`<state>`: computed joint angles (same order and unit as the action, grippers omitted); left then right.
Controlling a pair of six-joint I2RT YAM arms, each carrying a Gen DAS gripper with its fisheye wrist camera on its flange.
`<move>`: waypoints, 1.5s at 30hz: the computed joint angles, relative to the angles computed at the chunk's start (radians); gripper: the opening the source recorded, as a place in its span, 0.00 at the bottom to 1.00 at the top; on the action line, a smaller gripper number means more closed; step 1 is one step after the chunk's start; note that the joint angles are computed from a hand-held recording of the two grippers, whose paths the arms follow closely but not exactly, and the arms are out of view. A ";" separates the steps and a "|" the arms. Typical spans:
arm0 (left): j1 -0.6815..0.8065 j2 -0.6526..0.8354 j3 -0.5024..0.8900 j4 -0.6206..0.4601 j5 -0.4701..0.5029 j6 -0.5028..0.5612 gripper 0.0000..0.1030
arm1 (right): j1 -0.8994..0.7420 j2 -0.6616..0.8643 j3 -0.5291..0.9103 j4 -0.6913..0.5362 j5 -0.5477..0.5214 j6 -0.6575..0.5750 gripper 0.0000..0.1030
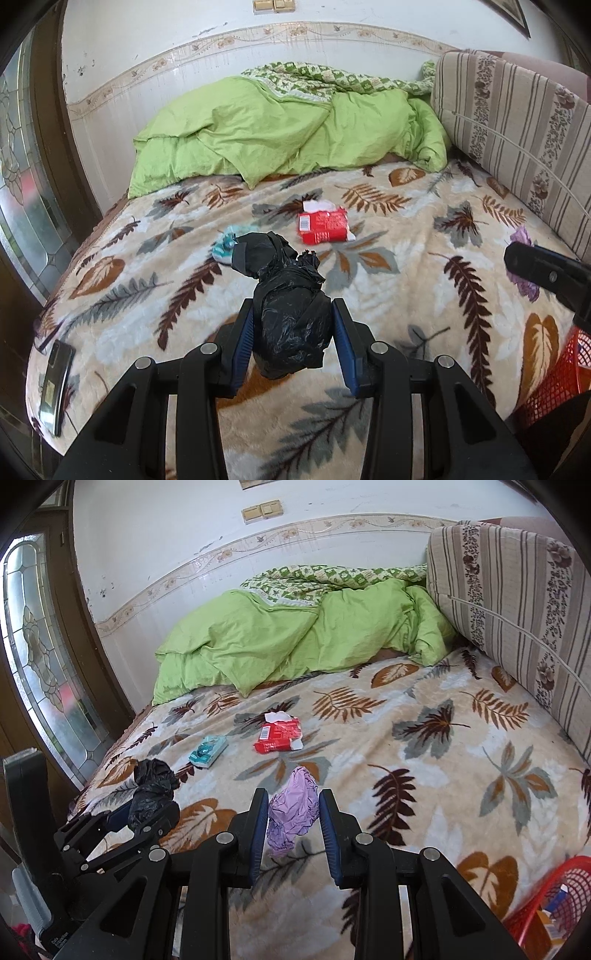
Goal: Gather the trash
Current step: 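Carry the black bag and pink wrapper toward the red basket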
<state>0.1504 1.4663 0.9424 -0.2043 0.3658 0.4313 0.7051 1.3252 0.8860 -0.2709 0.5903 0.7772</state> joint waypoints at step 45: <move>-0.084 -0.257 -0.251 -0.153 -0.028 0.047 0.38 | 0.148 -0.242 -0.218 -0.053 0.082 0.148 0.29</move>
<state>0.0668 1.2089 0.6915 -0.3578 0.3378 0.4780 0.8528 1.0836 0.6684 -0.3240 0.6727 0.9255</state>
